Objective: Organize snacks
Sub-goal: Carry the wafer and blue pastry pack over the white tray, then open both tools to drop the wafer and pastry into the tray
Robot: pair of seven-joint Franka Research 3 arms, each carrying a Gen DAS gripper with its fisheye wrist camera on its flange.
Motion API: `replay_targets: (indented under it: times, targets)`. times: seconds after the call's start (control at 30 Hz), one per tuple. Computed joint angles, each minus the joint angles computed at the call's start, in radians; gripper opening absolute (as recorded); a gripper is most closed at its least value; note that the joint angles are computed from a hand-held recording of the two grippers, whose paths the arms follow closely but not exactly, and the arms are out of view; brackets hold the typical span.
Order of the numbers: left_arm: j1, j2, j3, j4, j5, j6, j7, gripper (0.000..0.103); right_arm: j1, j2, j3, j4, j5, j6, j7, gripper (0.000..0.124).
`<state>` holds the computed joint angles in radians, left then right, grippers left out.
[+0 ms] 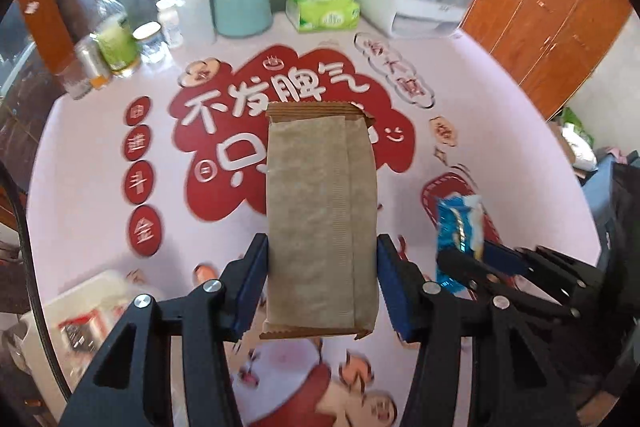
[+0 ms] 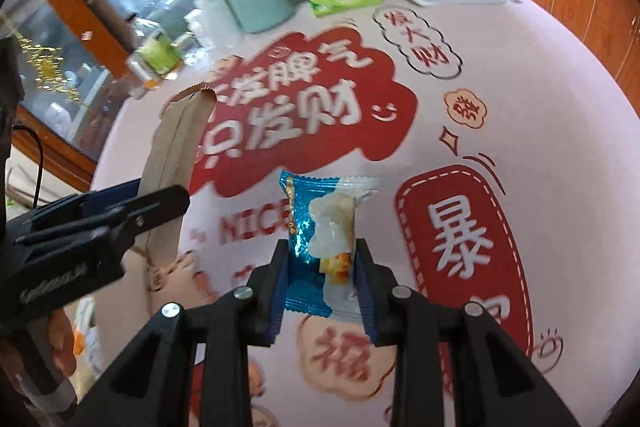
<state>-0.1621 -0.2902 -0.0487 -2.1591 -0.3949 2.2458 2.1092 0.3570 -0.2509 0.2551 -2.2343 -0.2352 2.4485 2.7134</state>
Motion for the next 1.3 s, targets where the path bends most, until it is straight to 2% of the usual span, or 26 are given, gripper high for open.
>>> replay_targets:
  times: [0.13,0.27,0.4,0.77,1.03,1.3]
  targets:
    - [0.023,-0.139,0.072,-0.058,-0.034,-0.087,0.052,0.051,0.025,-0.022,0.04,0.036,-0.015,-0.025,0.034,0.031]
    - [0.063,-0.249,0.137,-0.107,-0.017,-0.156,0.074,0.051,0.066,-0.009,0.073,0.098,-0.014,-0.054,0.048,0.031]
    - [0.119,-0.335,0.197,-0.154,0.014,-0.195,0.074,0.051,0.116,0.032,0.093,0.162,-0.02,-0.056,0.042,0.031]
    - [0.247,-0.442,0.29,-0.241,0.117,-0.159,0.059,0.052,0.26,0.201,0.077,0.382,-0.054,-0.068,-0.021,0.031]
    - [0.279,-0.453,0.315,-0.247,0.138,-0.128,0.053,0.052,0.363,0.311,0.043,0.547,-0.111,-0.12,-0.086,0.031]
    - [0.284,-0.429,0.321,-0.227,0.128,-0.131,0.04,0.053,0.425,0.365,0.01,0.615,-0.102,-0.164,-0.129,0.031]
